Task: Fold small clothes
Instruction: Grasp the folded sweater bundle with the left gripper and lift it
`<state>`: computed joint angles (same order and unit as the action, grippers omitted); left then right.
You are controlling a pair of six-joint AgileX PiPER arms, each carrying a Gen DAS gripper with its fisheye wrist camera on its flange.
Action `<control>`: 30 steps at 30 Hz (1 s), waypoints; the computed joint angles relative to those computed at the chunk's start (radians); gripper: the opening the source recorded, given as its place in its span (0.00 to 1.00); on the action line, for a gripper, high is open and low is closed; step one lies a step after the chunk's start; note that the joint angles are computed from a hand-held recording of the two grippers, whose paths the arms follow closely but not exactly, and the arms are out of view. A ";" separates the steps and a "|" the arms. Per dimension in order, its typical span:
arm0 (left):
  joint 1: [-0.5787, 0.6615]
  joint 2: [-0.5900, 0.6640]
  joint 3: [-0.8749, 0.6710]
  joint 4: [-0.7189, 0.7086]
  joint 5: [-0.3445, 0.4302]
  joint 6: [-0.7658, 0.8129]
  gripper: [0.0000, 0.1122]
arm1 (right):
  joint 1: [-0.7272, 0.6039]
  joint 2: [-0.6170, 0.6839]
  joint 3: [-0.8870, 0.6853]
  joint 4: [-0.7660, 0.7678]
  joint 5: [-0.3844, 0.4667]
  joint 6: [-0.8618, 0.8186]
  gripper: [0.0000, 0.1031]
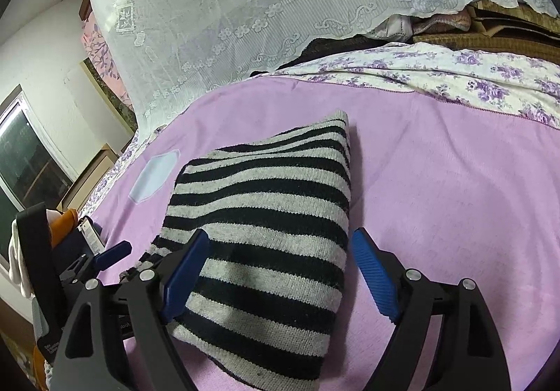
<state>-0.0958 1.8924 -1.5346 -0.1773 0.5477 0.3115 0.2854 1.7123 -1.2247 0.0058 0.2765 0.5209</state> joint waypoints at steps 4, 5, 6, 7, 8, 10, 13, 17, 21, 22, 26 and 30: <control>0.018 0.014 -0.023 -0.058 0.038 0.033 0.88 | 0.002 0.003 -0.001 0.002 0.001 -0.002 0.83; 0.019 0.017 -0.029 -0.060 0.041 0.033 0.88 | 0.002 0.003 -0.001 0.002 0.001 -0.002 0.83; 0.018 0.017 -0.029 -0.057 0.039 0.032 0.88 | 0.003 0.003 -0.001 0.005 0.001 -0.004 0.83; 0.018 0.017 -0.028 -0.054 0.037 0.031 0.88 | 0.003 0.003 -0.001 0.005 0.001 -0.004 0.83; 0.015 0.016 -0.025 -0.046 0.031 0.026 0.88 | 0.004 0.004 -0.002 0.002 0.002 0.000 0.83; 0.009 0.011 -0.015 -0.028 0.017 0.016 0.88 | 0.004 0.006 -0.001 0.001 0.002 0.003 0.83; 0.007 0.009 -0.013 -0.023 0.014 0.014 0.88 | 0.002 0.011 -0.001 0.016 0.002 -0.009 0.83; 0.022 0.020 -0.032 -0.080 0.051 0.056 0.88 | -0.009 0.020 -0.004 0.092 0.004 -0.075 0.83; 0.084 0.083 -0.135 -0.285 0.222 0.189 0.88 | -0.023 0.030 -0.007 0.179 0.009 -0.146 0.84; 0.099 0.103 -0.163 -0.322 0.265 0.202 0.88 | -0.026 0.032 -0.008 0.191 0.011 -0.155 0.84; 0.145 0.232 -0.335 -0.403 0.455 0.180 0.88 | -0.046 0.056 -0.030 0.318 0.029 -0.265 0.85; 0.181 0.309 -0.435 -0.469 0.556 0.145 0.88 | -0.075 0.103 -0.073 0.466 0.066 -0.383 0.85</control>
